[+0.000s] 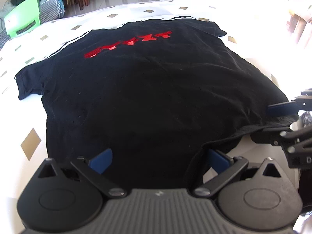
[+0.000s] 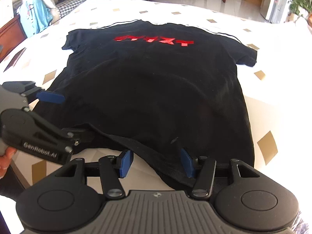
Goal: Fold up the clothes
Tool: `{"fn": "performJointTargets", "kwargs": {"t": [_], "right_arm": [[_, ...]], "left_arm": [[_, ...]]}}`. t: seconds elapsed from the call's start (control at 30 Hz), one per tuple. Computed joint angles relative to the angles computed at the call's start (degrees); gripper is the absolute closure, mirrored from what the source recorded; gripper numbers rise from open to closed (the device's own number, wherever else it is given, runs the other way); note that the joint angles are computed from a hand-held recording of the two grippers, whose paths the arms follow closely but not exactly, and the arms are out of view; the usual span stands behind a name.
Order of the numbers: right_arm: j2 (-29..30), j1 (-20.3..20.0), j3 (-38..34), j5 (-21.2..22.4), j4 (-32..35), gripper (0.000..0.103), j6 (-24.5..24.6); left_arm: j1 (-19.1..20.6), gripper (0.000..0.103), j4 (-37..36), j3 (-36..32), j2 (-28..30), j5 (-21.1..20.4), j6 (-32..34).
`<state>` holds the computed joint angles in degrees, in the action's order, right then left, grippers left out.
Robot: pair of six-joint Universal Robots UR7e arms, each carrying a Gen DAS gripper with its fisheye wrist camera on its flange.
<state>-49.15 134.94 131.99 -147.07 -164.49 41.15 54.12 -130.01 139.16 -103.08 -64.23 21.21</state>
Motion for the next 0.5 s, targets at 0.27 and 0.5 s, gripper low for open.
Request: {"fn": "performJointTargets", "kwargs": {"t": [0.27,0.5], "right_arm": [[1.7,3.5,0.8,0.6,-9.2,0.053,-14.2],[2.9,2.7,0.4,4.3,-11.8,0.059,-18.9]], "left_arm": [[1.7,0.0,-1.1,-1.7,3.6,-0.4,-3.5],[1.4,0.0,-2.1,-1.5,4.4,0.6,-4.8]]}}
